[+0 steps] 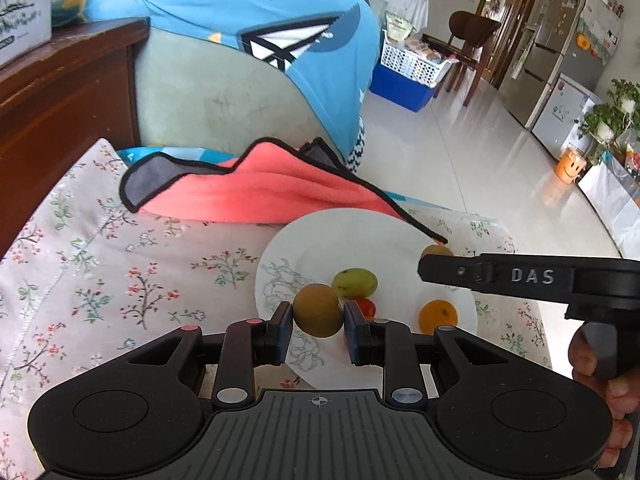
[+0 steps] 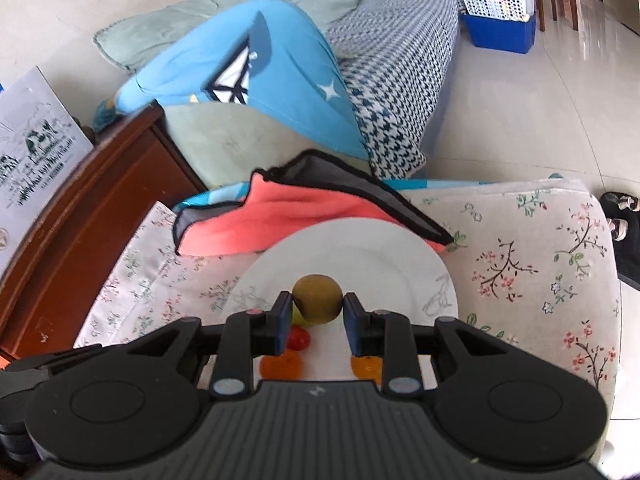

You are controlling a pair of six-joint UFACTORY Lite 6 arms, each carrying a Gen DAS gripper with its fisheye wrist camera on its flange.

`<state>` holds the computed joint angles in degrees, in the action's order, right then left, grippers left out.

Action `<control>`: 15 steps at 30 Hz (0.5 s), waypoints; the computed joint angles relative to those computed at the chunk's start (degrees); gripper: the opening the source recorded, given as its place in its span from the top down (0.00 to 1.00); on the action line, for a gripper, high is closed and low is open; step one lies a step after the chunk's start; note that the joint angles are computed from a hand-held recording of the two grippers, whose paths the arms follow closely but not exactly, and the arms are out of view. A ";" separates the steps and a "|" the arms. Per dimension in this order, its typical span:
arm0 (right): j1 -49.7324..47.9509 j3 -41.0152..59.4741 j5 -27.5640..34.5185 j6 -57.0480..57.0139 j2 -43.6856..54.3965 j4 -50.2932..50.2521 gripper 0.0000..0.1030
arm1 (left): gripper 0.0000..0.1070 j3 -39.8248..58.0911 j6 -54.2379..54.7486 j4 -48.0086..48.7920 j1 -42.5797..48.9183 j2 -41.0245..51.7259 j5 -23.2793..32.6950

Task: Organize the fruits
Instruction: 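Carry both brown fruits over the white plate and open both tools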

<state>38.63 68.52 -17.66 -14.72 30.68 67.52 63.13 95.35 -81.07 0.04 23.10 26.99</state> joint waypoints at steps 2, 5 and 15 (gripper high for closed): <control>-0.46 0.90 0.50 -0.59 1.28 0.62 0.73 | 0.77 0.81 0.05 -0.22 -0.75 1.33 -0.61; -1.17 2.24 1.05 -1.04 3.18 1.24 0.73 | 0.77 2.27 -0.97 0.07 -1.79 3.39 -1.54; -2.69 5.13 2.26 2.87 7.03 -0.64 0.70 | 0.75 6.18 -4.04 0.36 -3.20 7.79 -3.09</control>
<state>35.94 73.65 -15.40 -11.85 37.71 66.88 69.31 91.31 -80.70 -3.16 30.89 23.90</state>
